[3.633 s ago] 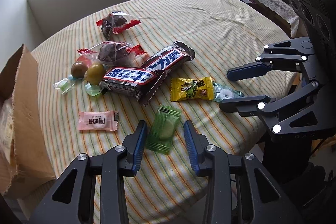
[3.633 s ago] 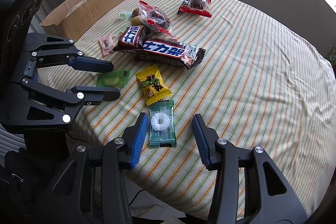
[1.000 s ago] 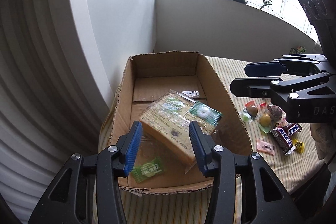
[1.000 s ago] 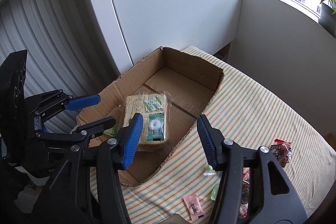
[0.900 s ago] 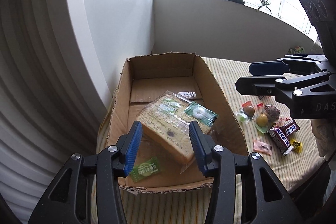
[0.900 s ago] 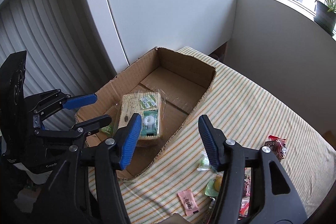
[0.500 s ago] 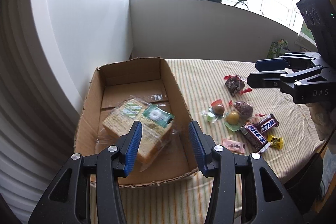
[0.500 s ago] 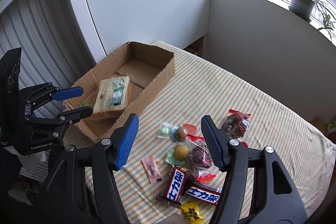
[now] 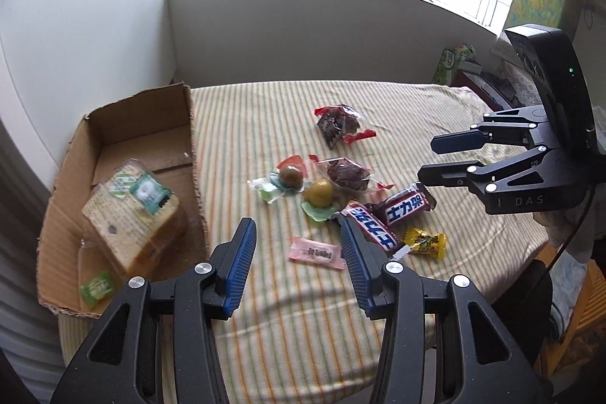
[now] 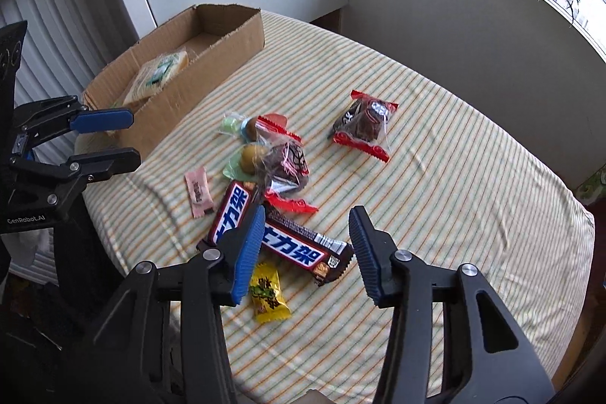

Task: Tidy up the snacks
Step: 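Grasp a chocolate bar with the right tool while the left tool grasps another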

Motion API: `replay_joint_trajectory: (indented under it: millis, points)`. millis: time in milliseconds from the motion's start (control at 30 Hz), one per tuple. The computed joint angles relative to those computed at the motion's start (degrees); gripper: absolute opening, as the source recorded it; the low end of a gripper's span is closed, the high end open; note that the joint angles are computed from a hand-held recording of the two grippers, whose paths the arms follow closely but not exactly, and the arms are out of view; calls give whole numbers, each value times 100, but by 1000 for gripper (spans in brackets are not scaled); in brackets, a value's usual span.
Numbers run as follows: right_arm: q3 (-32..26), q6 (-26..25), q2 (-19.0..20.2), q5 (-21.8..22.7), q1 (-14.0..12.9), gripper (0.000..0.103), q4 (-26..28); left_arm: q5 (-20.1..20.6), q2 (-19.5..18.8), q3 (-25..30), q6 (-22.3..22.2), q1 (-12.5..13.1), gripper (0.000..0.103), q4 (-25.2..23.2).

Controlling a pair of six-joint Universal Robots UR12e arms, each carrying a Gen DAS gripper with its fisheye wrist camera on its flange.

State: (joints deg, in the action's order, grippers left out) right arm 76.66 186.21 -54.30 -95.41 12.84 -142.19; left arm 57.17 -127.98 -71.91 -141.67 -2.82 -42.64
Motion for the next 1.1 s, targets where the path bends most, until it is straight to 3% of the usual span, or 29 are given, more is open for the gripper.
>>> replay_joint_trajectory:
  millis: [433,1100]
  points:
    - [16,-758,104,404,-92,48,278,174,-78,123,6,-292,45,-738]
    - [-291,-1112,364,661,-139,48,488,582,-329,413,-50,-466,45,-925]
